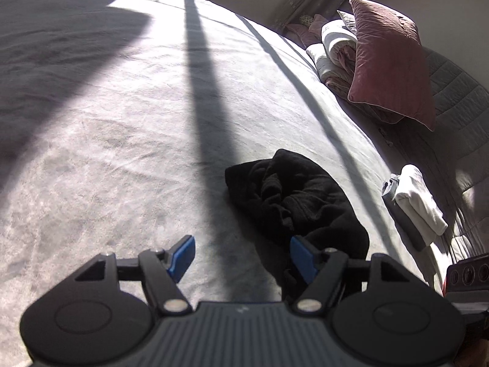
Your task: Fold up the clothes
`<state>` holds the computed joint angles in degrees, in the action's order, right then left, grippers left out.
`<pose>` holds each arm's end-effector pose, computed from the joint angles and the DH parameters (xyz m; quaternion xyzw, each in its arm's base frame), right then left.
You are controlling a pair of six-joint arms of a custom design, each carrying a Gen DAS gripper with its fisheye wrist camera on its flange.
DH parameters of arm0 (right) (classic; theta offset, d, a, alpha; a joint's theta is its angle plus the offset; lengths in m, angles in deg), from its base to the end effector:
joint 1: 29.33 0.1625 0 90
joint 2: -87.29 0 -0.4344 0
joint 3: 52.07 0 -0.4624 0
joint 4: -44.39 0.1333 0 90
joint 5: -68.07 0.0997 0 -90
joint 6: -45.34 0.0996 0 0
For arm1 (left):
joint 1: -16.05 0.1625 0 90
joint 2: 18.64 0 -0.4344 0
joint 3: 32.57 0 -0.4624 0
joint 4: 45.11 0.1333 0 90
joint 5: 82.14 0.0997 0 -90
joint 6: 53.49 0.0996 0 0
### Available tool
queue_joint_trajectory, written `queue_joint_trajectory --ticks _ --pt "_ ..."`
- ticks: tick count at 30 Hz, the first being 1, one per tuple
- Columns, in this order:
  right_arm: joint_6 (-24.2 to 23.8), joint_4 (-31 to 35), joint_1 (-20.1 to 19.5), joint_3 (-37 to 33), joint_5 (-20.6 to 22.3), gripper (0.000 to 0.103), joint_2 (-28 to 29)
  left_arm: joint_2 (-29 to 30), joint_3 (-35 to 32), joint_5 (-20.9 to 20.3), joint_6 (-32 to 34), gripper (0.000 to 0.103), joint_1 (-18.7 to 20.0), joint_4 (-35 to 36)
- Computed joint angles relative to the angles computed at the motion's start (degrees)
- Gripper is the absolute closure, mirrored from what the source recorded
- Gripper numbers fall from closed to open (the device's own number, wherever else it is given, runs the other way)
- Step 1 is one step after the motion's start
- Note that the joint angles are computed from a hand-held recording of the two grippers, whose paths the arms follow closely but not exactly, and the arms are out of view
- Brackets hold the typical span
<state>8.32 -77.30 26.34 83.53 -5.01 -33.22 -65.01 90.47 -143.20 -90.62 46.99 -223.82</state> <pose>-0.0626 -0.3795 0.3535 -0.0442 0.9780 -0.2009 0.0350 -0.3544 -0.4241 -0.0375 0.1574 0.9503 -0.2528 0.0904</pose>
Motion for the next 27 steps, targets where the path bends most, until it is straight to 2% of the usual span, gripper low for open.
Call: queue_joint_trajectory --ticks 5,7,13,16,17,18,19,20,22,23,25,27 --pt "-3.4 7.57 2.68 0.03 2.38 0.09 0.04 -2.38 2.25 -0.44 -1.66 0.033 0.36 -2.14" --pt "-3.93 8.52 4.11 0.24 1.86 0.09 0.14 -2.26 2.21 -1.5 -1.16 0.033 0.62 -2.84" --pt "-4.63 4.51 8.56 0.84 -6.08 0.082 -0.05 -0.35 0.6 -4.21 0.16 0.033 1.08 -2.49" --pt "-5.44 5.07 7.42 0.15 -5.57 0.046 -1.41 1.51 -0.73 -3.86 0.52 0.034 0.56 -1.59" --pt "-5.9 5.4 6.83 -0.04 -4.95 0.045 -2.2 2.06 -1.14 -3.54 0.76 0.035 0.35 -1.64" --pt "-6.33 5.66 6.3 -0.18 -4.38 0.045 -3.0 2.6 -1.54 -3.2 1.01 0.04 0.15 -1.69" --pt "-6.61 5.47 5.66 -0.24 -3.79 0.044 -3.96 3.09 -1.89 -2.7 1.29 0.052 -0.06 -1.75" --pt "-6.71 4.9 4.89 -0.3 -3.18 0.044 -4.82 3.57 -2.25 -2.26 1.57 0.057 -0.26 -1.79" --pt "-6.11 3.86 3.25 -0.4 -1.78 0.044 -6.15 4.13 -2.71 -2.54 2.18 0.09 -0.52 -1.44" --pt "-5.42 3.38 2.15 -0.53 -0.69 0.044 -6.65 4.41 -2.95 -2.68 2.49 0.095 -0.65 -1.27" --pt "-3.58 1.53 0.61 -0.9 1.43 0.044 -6.91 4.97 -3.39 -2.93 3.2 0.097 -0.95 -1.02" --pt "-1.31 -3.22 -0.12 -0.11 3.01 0.044 -7.15 5.61 -3.13 -2.87 5.82 0.098 -2.04 -3.05"
